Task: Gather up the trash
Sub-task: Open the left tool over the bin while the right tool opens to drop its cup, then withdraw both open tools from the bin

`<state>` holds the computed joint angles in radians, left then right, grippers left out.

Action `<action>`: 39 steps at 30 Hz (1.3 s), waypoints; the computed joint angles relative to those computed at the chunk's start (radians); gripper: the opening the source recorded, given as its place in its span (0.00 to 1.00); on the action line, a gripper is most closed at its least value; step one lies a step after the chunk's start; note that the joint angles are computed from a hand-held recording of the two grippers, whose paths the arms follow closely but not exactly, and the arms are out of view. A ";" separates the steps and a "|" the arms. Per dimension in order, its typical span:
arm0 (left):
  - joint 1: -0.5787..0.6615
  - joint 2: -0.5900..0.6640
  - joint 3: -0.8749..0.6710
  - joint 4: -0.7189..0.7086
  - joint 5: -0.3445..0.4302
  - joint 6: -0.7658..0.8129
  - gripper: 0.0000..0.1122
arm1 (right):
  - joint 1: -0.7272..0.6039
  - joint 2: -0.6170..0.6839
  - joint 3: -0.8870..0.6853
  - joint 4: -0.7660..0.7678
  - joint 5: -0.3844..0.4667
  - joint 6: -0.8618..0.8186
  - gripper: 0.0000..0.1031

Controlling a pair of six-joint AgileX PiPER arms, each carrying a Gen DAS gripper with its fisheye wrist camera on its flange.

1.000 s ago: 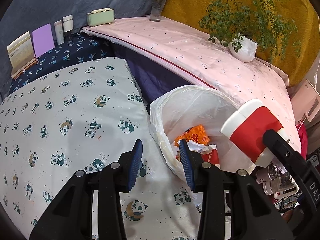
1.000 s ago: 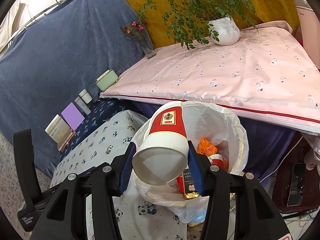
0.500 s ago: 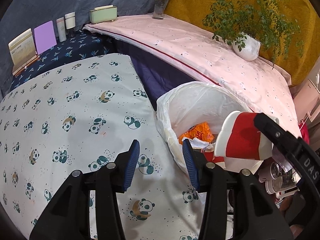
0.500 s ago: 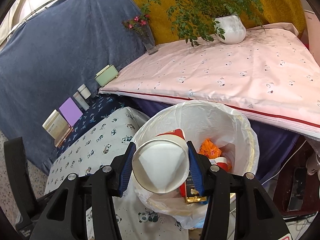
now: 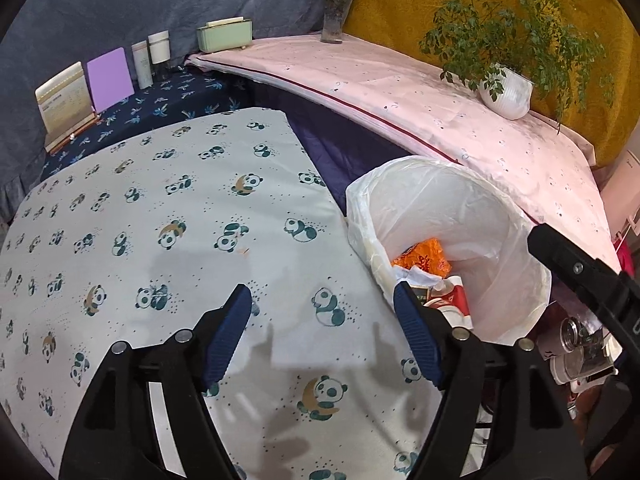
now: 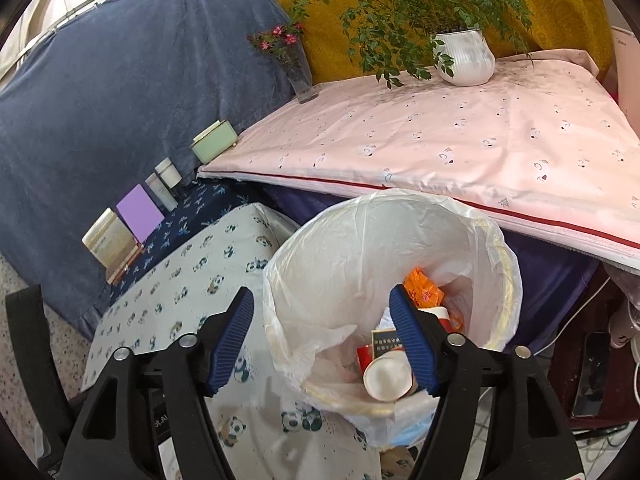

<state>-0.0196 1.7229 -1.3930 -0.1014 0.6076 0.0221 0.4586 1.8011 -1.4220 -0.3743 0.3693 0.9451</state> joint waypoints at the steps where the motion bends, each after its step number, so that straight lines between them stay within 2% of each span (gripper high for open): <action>1: 0.000 -0.009 0.015 0.006 -0.005 -0.003 0.63 | 0.010 -0.008 0.011 -0.029 0.009 0.021 0.69; 7: 0.003 -0.044 0.076 0.039 -0.029 -0.034 0.69 | 0.045 -0.057 0.079 -0.150 0.045 0.138 0.79; 12: -0.003 -0.067 0.127 0.116 -0.061 -0.105 0.78 | 0.076 -0.087 0.111 -0.282 0.087 0.249 0.81; 19: -0.006 -0.081 0.194 0.216 -0.107 -0.198 0.79 | 0.106 -0.100 0.139 -0.362 0.140 0.269 0.84; 22: 0.001 -0.083 0.205 0.201 -0.113 -0.194 0.79 | 0.115 -0.109 0.161 -0.404 0.147 0.298 0.94; 32: 0.004 -0.113 0.240 0.220 -0.131 -0.222 0.80 | 0.164 -0.105 0.165 -0.519 0.233 0.349 0.94; 39: -0.002 -0.138 0.263 0.234 -0.138 -0.242 0.81 | 0.168 -0.109 0.170 -0.502 0.250 0.331 0.93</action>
